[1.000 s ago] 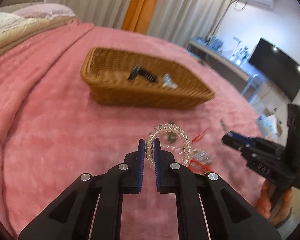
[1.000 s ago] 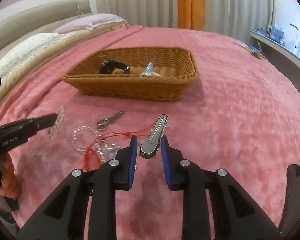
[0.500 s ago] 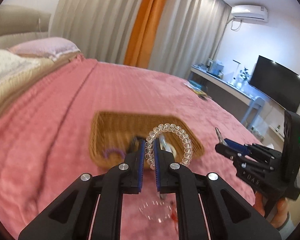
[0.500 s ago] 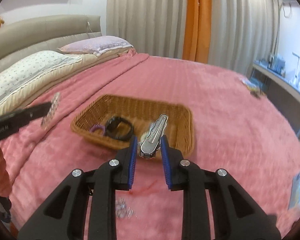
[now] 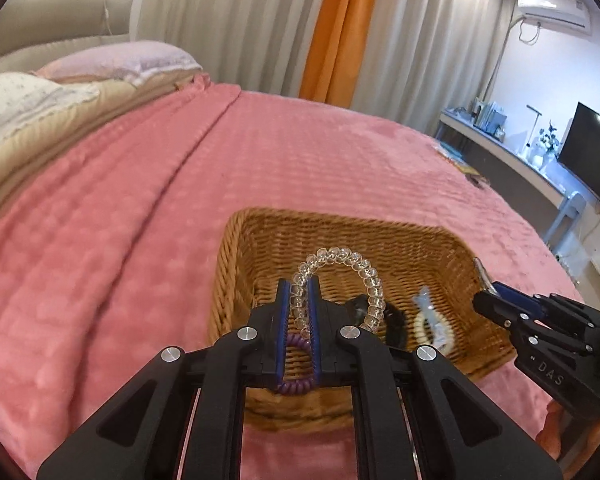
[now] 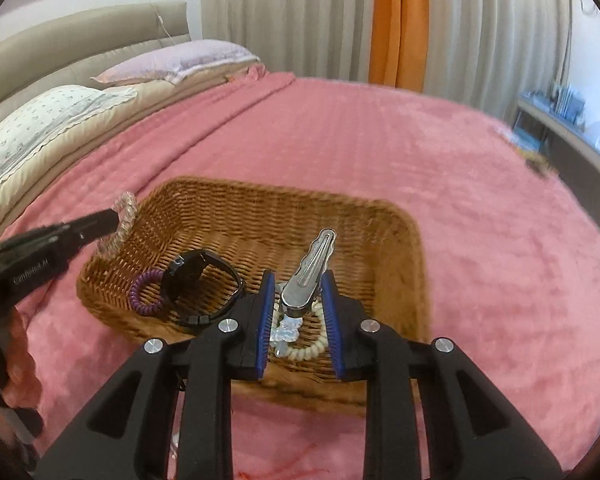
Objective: Organize jewelry
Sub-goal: 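Drop the silver clip and crystal bracelet into the basket, opening both tools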
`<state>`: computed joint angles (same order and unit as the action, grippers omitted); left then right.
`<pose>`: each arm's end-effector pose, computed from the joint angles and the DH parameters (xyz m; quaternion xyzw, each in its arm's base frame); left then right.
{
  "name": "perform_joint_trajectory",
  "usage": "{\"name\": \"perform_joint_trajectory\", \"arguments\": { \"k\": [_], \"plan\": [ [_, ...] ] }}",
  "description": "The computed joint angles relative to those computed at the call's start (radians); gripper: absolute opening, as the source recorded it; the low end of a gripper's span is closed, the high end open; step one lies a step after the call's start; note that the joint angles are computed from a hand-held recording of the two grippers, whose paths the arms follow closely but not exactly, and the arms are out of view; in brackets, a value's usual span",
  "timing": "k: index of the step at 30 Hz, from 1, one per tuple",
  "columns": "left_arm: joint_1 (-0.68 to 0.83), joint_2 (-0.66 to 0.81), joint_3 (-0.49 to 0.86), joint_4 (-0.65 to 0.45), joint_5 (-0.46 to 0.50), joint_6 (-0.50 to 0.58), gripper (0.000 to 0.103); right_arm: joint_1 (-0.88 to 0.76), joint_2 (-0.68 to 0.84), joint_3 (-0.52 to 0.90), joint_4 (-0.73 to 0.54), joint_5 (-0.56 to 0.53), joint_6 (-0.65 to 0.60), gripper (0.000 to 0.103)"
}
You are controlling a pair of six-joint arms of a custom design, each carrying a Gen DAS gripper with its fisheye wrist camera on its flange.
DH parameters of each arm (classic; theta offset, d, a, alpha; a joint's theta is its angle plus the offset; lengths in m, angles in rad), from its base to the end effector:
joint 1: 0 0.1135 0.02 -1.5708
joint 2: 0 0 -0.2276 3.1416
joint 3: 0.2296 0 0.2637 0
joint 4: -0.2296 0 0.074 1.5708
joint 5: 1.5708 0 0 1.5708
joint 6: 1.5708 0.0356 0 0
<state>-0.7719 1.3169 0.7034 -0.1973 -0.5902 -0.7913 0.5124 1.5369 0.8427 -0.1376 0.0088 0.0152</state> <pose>0.2135 -0.1802 0.1600 -0.1165 0.8874 -0.0583 0.4421 0.2807 0.1575 0.1418 -0.2279 0.9042 0.0902 0.3497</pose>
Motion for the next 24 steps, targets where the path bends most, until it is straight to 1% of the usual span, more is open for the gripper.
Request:
{"name": "perform_joint_trajectory", "arguments": {
  "k": [3, 9, 11, 12, 13, 14, 15, 16, 18, 20, 23, 24],
  "plan": [
    [0.016, 0.056, 0.015, 0.023, 0.021, 0.020, 0.007, -0.018, 0.095, 0.047, 0.008, -0.016, 0.012, 0.021],
    [0.037, 0.093, 0.024, 0.045, 0.061, 0.042, 0.008, -0.044, 0.134, 0.055, 0.017, -0.056, 0.039, 0.022],
    [0.033, 0.082, 0.013, 0.050, 0.068, 0.035, 0.014, -0.071, 0.122, 0.050, 0.009, -0.102, 0.052, 0.022],
    [0.030, 0.072, 0.008, 0.050, 0.068, 0.035, 0.021, -0.079, 0.110, 0.043, 0.007, -0.112, 0.057, 0.023],
    [0.017, 0.054, 0.001, 0.044, 0.051, 0.034, 0.025, -0.090, 0.088, 0.031, 0.003, -0.123, 0.063, 0.025],
    [0.009, 0.043, -0.002, 0.039, 0.041, 0.035, 0.028, -0.096, 0.075, 0.024, 0.002, -0.133, 0.066, 0.037],
    [-0.003, 0.025, -0.008, 0.033, 0.033, 0.031, 0.038, -0.105, 0.039, -0.001, 0.006, -0.141, 0.071, 0.054],
    [-0.021, -0.012, -0.024, 0.028, 0.022, 0.024, 0.044, -0.107, 0.010, -0.017, 0.007, -0.140, 0.072, 0.057],
    [-0.060, -0.060, -0.042, 0.015, -0.006, 0.016, 0.045, -0.109, -0.060, -0.054, -0.014, -0.145, 0.053, 0.057],
    [-0.129, -0.110, -0.048, -0.021, -0.062, 0.011, 0.045, -0.102, -0.121, -0.082, -0.042, -0.135, 0.045, 0.057],
    [-0.222, -0.147, -0.034, -0.086, -0.129, -0.015, 0.045, -0.100, -0.267, -0.154, -0.096, -0.156, 0.039, 0.057],
    [-0.258, -0.157, -0.031, -0.107, -0.151, -0.028, 0.045, -0.093, -0.345, -0.192, -0.118, -0.155, 0.038, 0.057]
  ]
}}
